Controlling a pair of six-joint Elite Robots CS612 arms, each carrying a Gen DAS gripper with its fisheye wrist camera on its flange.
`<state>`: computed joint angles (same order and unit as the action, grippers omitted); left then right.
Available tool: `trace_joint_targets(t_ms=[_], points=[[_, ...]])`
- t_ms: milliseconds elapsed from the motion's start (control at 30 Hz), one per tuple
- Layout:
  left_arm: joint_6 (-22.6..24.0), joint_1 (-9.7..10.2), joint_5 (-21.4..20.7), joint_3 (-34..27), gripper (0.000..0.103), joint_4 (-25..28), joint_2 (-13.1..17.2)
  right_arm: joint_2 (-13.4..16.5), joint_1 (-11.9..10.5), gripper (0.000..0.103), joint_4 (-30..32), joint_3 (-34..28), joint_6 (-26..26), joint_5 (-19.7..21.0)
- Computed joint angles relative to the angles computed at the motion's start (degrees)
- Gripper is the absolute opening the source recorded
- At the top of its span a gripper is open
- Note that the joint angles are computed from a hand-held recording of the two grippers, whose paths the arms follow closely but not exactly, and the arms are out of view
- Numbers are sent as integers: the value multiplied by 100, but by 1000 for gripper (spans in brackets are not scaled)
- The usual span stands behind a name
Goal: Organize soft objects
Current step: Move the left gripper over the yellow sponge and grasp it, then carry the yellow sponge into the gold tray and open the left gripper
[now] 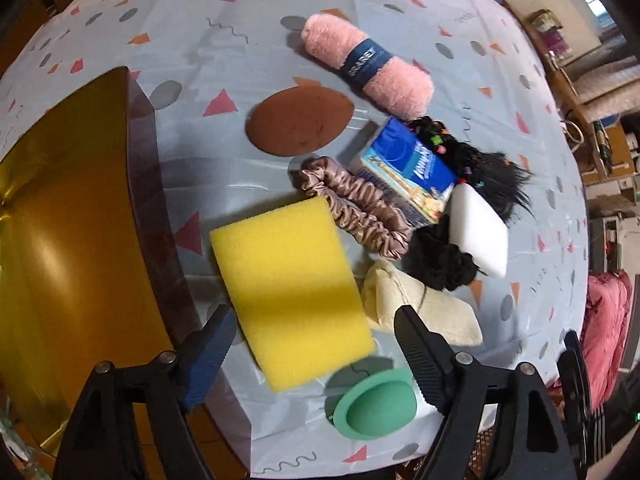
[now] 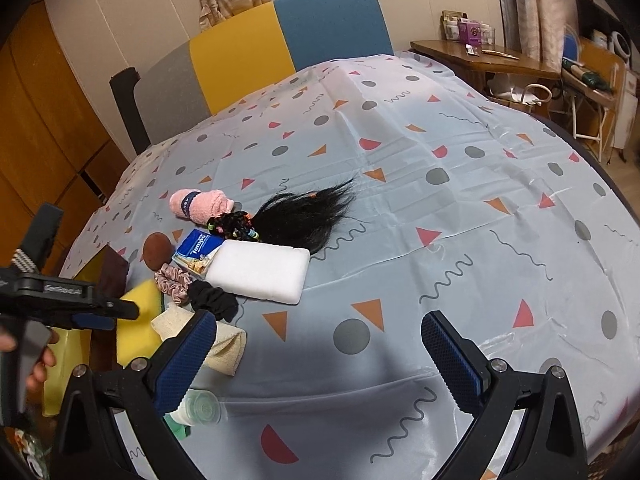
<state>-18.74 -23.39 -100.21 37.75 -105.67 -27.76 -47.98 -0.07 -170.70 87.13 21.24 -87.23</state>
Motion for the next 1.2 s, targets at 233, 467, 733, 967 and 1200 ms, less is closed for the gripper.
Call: trace_joint_targets(t_ms=[233, 467, 733, 967, 1200], points=[[-67, -27, 126, -318, 84, 228, 230, -1, -8, 103, -26, 9, 18, 68], [-48, -86, 460, -189, 69, -108, 220, 14, 7, 103, 23, -20, -53, 119], [182, -60, 221, 714, 64, -1223, -207, 95, 22, 103, 387, -172, -700, 885], [703, -54, 3, 1713, 64, -2366, -739, 215, 359, 103, 947, -390, -2628, 1223], [960, 3, -276, 2126, 64, -3043, -983, 327, 657, 103, 988, -473, -3863, 771]])
